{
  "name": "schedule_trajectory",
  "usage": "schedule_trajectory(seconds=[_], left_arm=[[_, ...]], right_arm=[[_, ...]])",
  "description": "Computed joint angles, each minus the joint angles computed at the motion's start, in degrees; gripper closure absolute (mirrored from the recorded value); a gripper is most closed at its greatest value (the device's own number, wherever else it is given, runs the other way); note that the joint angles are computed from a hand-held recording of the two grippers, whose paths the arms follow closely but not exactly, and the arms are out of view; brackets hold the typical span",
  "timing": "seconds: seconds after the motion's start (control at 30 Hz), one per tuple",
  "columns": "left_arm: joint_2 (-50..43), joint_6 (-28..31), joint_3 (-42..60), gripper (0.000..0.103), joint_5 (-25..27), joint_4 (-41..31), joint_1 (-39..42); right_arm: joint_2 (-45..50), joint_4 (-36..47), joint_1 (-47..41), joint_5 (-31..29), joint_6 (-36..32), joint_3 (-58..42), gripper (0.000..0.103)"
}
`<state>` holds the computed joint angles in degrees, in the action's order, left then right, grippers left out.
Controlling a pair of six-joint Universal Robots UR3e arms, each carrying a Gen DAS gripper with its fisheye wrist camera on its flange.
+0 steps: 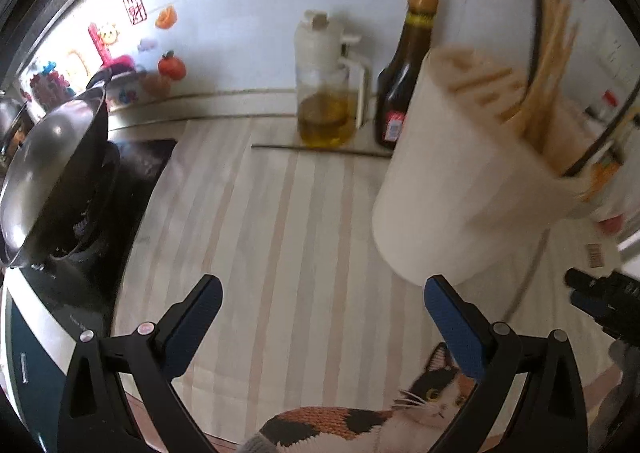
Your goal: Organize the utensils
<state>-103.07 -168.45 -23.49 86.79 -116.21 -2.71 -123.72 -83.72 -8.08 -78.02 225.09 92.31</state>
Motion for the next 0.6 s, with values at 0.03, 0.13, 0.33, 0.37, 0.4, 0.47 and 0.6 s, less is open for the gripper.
schedule_trajectory(seconds=[0.03, 0.13, 0.33, 0.37, 0.4, 0.47, 0.6], left_arm=[[1.51, -1.24, -5.41, 0.0, 1.69, 3.84, -1.23], [2.16, -3.64, -11.73, 0.0, 4.9, 8.36, -3.34], [2.05, -7.03, -17.05, 0.0, 8.77, 11.92, -5.75], [2.2, -7.22, -17.12, 0.0, 8.97, 11.74, -5.85], [2.46, -7.39, -17.36, 0.0, 9.33, 11.95, -6.01], [2.75, -7.19, -16.98, 0.0, 9.54, 11.54, -6.21], [3.89, -5.55, -14.9, 0.0, 9.45, 9.6, -6.01]], right_arm=[[-2.07, 0.33, -3.78, 1.73, -1.96, 2.6, 0.049], [-0.92, -1.41, -6.54, 0.13, -5.47, 5.75, 0.04], [8.71, -9.19, -5.78, -2.97, -10.02, 9.8, 0.098], [7.52, -10.77, -6.1, -2.17, -10.5, 11.11, 0.103], [6.57, -11.63, -6.02, -2.05, -10.43, 11.58, 0.103], [4.51, -12.04, -5.47, -2.84, -11.05, 10.71, 0.103], [-0.15, -10.13, -6.28, -2.58, -14.13, 8.18, 0.103]])
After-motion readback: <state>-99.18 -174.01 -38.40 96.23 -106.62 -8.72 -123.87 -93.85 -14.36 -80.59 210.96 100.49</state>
